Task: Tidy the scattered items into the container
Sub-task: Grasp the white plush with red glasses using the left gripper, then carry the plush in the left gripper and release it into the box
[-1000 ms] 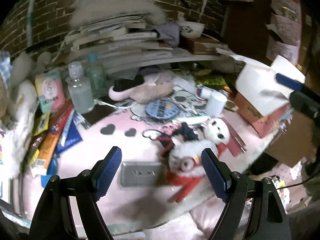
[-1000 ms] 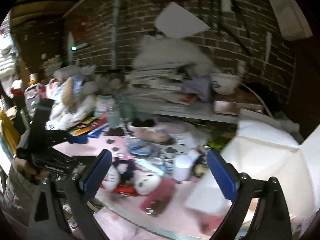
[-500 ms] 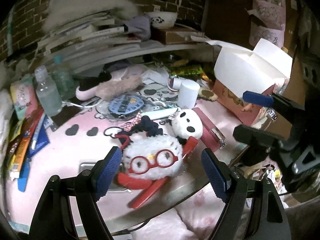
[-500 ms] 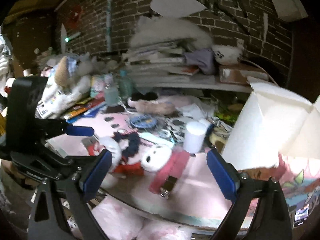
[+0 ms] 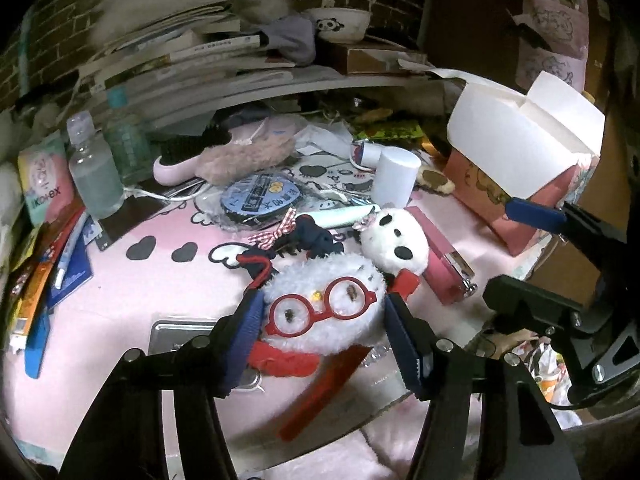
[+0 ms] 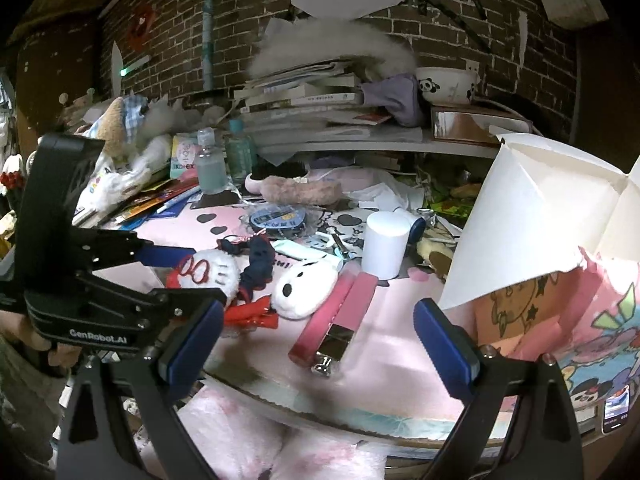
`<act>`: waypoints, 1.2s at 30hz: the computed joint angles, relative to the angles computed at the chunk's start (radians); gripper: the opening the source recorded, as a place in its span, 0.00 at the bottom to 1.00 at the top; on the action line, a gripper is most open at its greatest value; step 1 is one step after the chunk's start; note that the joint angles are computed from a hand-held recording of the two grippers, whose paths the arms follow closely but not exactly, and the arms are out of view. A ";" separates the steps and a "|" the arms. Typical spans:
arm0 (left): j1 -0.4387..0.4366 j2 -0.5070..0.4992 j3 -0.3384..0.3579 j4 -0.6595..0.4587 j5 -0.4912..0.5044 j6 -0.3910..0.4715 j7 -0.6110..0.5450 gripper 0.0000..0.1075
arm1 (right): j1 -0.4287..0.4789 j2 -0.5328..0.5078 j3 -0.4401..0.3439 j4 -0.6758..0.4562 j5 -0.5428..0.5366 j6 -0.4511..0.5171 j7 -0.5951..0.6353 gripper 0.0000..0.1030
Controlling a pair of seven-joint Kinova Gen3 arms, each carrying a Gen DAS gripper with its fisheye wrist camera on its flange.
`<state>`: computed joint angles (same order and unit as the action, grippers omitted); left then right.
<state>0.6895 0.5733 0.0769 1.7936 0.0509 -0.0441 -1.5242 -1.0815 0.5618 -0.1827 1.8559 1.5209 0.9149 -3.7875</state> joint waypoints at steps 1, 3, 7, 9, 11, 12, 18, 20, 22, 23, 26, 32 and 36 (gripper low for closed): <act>0.006 -0.001 -0.008 -0.005 0.001 0.011 -0.001 0.54 | -0.002 0.001 0.000 -0.001 -0.002 0.003 0.001 0.92; 0.031 -0.001 -0.038 -0.014 0.006 0.021 0.003 0.55 | -0.002 0.003 0.000 -0.002 -0.004 0.003 0.006 0.92; 0.055 0.010 -0.063 -0.034 0.003 0.039 0.007 0.56 | -0.001 0.003 0.000 0.000 -0.004 -0.005 0.003 0.92; 0.049 0.019 -0.057 -0.045 0.002 0.048 0.014 0.56 | 0.001 0.003 0.000 0.002 -0.003 -0.010 -0.002 0.92; 0.041 0.025 -0.050 -0.049 0.005 0.043 0.025 0.55 | 0.000 0.005 0.000 -0.001 -0.004 -0.011 -0.003 0.92; 0.017 0.027 -0.023 -0.049 0.001 0.042 0.025 0.55 | 0.000 0.005 0.001 0.000 -0.001 -0.010 -0.006 0.92; 0.017 0.016 -0.029 -0.048 0.003 0.040 0.041 0.51 | 0.002 0.011 0.001 -0.001 0.014 -0.014 -0.030 0.92; 0.034 0.000 -0.053 -0.042 0.005 0.032 0.047 0.51 | 0.000 0.015 0.002 0.002 0.021 -0.008 -0.050 0.92; 0.047 -0.018 -0.073 -0.039 0.005 0.028 0.048 0.51 | -0.003 0.019 0.001 0.004 0.026 0.000 -0.063 0.92; 0.055 -0.029 -0.085 -0.040 0.005 0.026 0.047 0.51 | -0.007 0.024 0.001 0.002 0.025 0.010 -0.067 0.92; 0.041 -0.059 -0.070 -0.056 -0.005 0.030 0.037 0.51 | -0.024 0.038 0.005 -0.003 0.023 0.046 -0.082 0.92; 0.032 -0.090 -0.031 -0.155 -0.042 0.084 0.003 0.51 | -0.074 0.077 0.024 -0.033 -0.004 0.172 -0.125 0.92; 0.024 -0.072 0.026 -0.259 -0.081 0.152 -0.031 0.51 | -0.104 0.101 0.042 -0.043 0.000 0.242 -0.192 0.92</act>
<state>0.7131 0.5010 0.1026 1.5343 -0.0303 0.1080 -1.5554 -1.1852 0.6628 -0.1404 1.8132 1.5211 1.1569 -3.9790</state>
